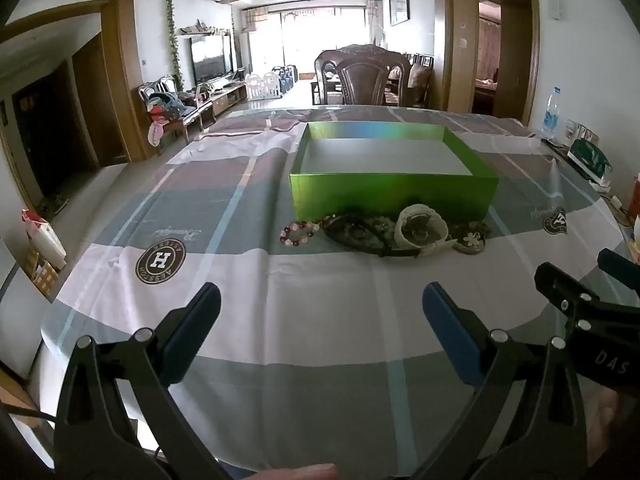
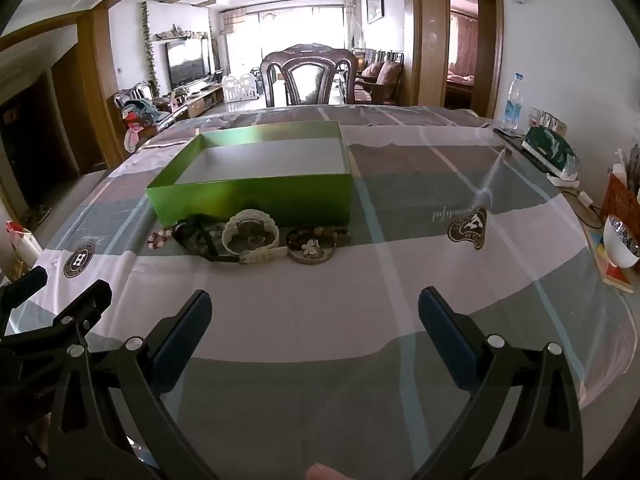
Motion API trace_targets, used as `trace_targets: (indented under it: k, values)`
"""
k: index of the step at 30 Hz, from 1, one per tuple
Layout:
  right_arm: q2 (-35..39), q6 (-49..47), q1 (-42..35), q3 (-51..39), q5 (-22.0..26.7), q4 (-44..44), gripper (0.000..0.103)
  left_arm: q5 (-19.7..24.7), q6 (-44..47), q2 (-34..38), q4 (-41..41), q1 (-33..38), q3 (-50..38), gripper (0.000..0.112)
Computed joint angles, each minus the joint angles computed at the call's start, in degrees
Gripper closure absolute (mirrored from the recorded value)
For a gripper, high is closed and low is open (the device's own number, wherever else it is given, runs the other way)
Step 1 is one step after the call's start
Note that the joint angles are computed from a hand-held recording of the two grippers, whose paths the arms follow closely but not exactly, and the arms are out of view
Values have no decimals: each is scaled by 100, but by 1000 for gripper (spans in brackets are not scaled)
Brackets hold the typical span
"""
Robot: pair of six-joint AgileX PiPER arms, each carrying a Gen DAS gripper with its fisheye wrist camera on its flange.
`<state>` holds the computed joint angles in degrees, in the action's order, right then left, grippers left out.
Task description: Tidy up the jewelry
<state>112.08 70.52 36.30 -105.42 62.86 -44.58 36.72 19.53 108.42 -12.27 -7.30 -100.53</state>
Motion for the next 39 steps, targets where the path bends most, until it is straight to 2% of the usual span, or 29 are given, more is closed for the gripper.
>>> trace_targets:
  k: [39]
  values:
    - [12, -55, 28, -63, 72, 65, 3, -48, 2, -15, 13, -4, 30, 12]
